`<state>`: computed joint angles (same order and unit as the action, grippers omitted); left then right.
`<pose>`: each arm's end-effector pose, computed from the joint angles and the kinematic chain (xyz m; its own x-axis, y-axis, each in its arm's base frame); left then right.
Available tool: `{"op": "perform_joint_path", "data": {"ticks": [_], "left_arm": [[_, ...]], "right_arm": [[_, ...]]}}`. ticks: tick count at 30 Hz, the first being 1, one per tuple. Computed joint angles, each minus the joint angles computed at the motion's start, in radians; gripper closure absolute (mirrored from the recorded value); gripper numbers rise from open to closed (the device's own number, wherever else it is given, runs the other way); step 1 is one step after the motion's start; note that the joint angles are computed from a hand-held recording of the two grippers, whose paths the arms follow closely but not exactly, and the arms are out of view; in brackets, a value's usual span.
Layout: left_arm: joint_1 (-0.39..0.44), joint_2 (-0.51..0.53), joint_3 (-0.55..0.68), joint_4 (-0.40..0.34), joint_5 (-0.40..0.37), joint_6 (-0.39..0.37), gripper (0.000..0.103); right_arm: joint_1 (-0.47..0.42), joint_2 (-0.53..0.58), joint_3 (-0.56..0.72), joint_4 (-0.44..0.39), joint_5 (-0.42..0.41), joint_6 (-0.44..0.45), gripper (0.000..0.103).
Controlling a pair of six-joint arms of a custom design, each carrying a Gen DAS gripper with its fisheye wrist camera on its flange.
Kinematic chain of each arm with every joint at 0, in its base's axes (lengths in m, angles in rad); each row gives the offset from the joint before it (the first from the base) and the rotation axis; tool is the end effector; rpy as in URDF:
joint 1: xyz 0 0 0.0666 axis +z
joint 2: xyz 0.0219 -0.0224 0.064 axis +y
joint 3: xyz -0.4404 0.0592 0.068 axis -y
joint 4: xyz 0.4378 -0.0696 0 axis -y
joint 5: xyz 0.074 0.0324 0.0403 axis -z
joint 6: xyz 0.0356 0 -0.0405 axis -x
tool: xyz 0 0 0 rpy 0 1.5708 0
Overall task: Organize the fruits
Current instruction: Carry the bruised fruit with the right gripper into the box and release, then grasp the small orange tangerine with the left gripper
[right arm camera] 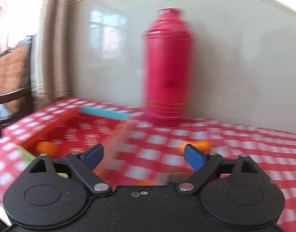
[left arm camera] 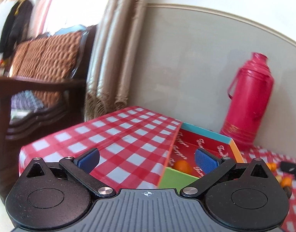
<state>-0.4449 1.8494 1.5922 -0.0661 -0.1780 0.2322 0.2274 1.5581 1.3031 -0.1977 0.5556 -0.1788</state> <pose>0.6661 -0.3110 0.3891 -0.3417 -0.0880 -0.9357 0.1987 0.9663 -0.1635 0.5904 0.1169 0.4156 -0.3712 0.0692 -0.9260 0.3421 0.9373 -0.0671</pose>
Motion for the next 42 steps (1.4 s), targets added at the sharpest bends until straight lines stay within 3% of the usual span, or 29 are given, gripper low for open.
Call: {"op": "perform_joint_path", "data": {"ticks": [4, 7, 10, 14, 16, 18, 21, 23, 24, 29, 30, 32, 39, 42], "left_arm": [[-0.033, -0.001, 0.019, -0.022, 0.028, -0.096, 0.0], [-0.067, 0.011, 0.063, -0.088, 0.098, -0.129, 0.0], [-0.113, 0.037, 0.131, -0.169, 0.169, -0.185, 0.0], [-0.172, 0.083, 0.208, -0.242, 0.213, -0.243, 0.0], [-0.196, 0.105, 0.24, -0.27, 0.224, -0.27, 0.0], [-0.217, 0.141, 0.29, -0.311, 0.22, -0.303, 0.0], [-0.236, 0.199, 0.37, -0.379, 0.191, -0.327, 0.0], [-0.24, 0.231, 0.416, -0.418, 0.188, -0.323, 0.007], [-0.24, 0.248, 0.441, -0.441, 0.189, -0.324, 0.019], [-0.237, 0.343, 0.585, -0.579, 0.202, -0.294, 0.049], [-0.236, 0.359, 0.611, -0.597, 0.212, -0.286, 0.063], [-0.234, 0.361, 0.605, -0.582, 0.209, -0.266, 0.073], [-0.237, 0.344, 0.573, -0.535, 0.184, -0.258, 0.073], [-0.234, 0.307, 0.524, -0.466, 0.166, -0.257, 0.073]], "right_arm": [[-0.027, -0.058, -0.113, 0.086, 0.21, 0.021, 0.006], [-0.039, -0.066, -0.148, 0.092, 0.4, -0.015, 0.006], [-0.058, -0.078, -0.16, 0.033, 0.458, -0.109, 0.006], [-0.068, -0.088, -0.183, 0.022, 0.521, -0.113, 0.006], [-0.065, -0.08, -0.178, -0.025, 0.604, -0.147, 0.006], [-0.066, -0.077, -0.187, -0.022, 0.668, -0.137, 0.006], [-0.072, -0.099, -0.213, -0.027, 0.651, -0.158, 0.006], [-0.083, -0.108, -0.218, -0.045, 0.609, -0.192, 0.006], [-0.089, -0.113, -0.222, -0.054, 0.595, -0.206, 0.006], [-0.098, -0.134, -0.235, -0.089, 0.567, -0.268, 0.006], [-0.097, -0.14, -0.238, -0.089, 0.564, -0.276, 0.006], [-0.101, -0.145, -0.242, -0.082, 0.555, -0.286, 0.006], [-0.106, -0.14, -0.237, -0.081, 0.51, -0.299, 0.006], [-0.102, -0.14, -0.24, -0.062, 0.506, -0.291, 0.006]]}}
